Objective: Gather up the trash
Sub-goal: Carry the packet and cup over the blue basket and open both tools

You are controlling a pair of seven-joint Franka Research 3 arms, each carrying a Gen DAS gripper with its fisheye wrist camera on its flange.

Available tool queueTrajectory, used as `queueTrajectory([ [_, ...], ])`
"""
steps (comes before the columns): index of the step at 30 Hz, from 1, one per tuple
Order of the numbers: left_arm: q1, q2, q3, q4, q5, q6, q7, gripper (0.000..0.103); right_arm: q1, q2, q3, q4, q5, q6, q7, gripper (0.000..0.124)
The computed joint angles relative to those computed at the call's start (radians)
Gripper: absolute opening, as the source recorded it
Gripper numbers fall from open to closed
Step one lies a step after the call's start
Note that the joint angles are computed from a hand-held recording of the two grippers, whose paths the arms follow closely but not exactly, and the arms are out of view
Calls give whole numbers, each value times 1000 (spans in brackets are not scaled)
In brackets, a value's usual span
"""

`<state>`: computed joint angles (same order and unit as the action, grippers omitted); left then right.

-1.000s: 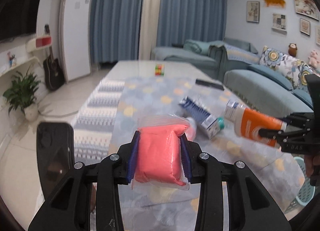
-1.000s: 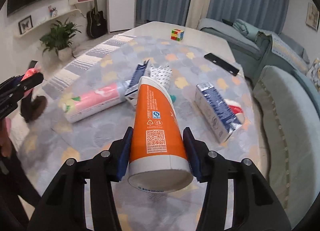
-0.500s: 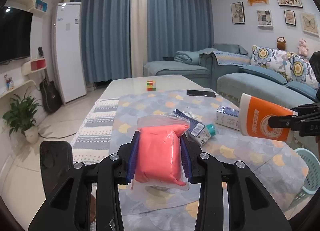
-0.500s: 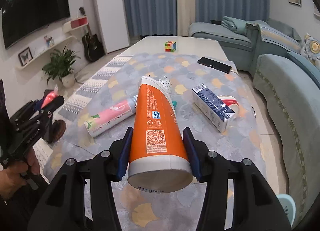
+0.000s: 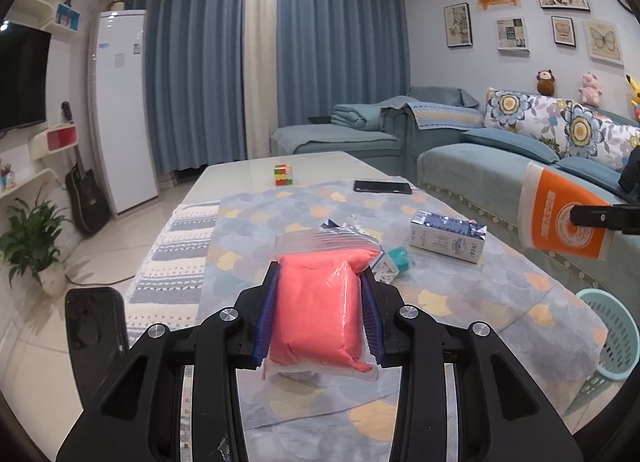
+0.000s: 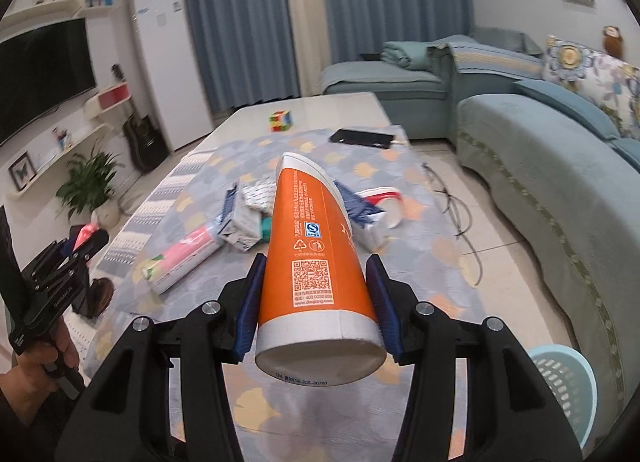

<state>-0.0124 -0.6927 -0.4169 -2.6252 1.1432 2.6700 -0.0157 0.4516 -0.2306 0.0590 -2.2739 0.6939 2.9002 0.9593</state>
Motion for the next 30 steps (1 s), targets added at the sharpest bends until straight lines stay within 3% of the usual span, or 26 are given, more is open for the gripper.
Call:
queueTrajectory([
  [19, -53, 152, -13, 98, 82, 64, -12, 35, -39, -143, -85, -169, 15, 142, 50, 47],
  [25, -63, 226, -22, 177, 162, 110, -61, 35, -76, -180, -114, -222, -23, 170, 112, 47],
  [30, -109, 344, -14, 275, 211, 150, -82, 35, -108, -201, -153, -253, -54, 177, 137, 47],
])
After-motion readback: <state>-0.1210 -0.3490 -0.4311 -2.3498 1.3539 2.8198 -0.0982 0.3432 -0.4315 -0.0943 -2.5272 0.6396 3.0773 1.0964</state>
